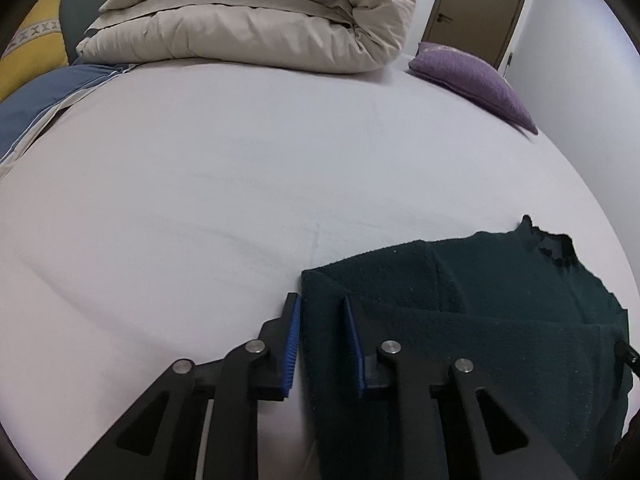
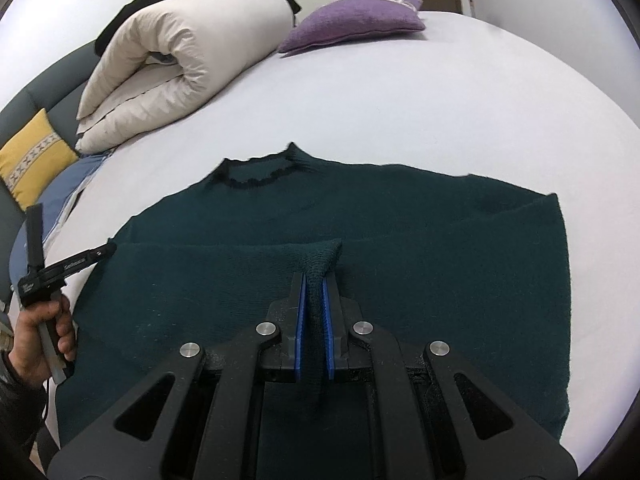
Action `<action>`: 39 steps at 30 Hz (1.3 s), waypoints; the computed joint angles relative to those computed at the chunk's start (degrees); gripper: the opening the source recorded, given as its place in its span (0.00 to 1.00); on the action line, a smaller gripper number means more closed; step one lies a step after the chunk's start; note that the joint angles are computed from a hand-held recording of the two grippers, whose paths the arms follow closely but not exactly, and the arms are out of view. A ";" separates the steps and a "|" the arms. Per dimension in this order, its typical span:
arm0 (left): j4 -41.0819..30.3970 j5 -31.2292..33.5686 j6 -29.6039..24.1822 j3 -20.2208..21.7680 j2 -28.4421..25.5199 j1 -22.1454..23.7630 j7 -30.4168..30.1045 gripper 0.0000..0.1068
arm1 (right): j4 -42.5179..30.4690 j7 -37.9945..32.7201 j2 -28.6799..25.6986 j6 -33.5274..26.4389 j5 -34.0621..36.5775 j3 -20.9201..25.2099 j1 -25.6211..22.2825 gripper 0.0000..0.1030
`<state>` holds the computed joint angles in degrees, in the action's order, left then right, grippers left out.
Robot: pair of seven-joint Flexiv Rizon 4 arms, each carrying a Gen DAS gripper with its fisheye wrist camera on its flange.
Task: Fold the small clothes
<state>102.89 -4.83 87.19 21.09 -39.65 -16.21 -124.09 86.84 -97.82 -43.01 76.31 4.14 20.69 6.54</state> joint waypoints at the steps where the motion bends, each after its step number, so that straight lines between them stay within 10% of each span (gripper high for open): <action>1: 0.33 0.06 0.78 0.12 -0.05 -0.14 -0.34 0.19 | -0.11 0.69 -0.18 0.36 0.18 -0.48 0.30 0.06; 17: 0.28 -1.61 1.94 5.84 -1.93 -5.44 -1.31 0.21 | -1.59 5.64 -2.52 -0.05 -1.15 -1.89 0.70 0.03; 25: 2.46 5.63 -1.86 22.70 0.26 -22.02 -12.50 0.27 | 4.09 7.77 3.33 2.82 -0.89 -1.76 0.38 0.08; 35: 1.14 12.10 -8.15 15.35 0.70 -17.15 -12.56 0.46 | 4.44 1.11 0.90 0.54 2.21 3.88 -3.18 0.05; 39: 4.02 14.73 -4.97 12.65 3.99 -14.36 -14.07 0.46 | 8.96 7.02 5.07 2.73 1.77 -2.85 0.27 0.09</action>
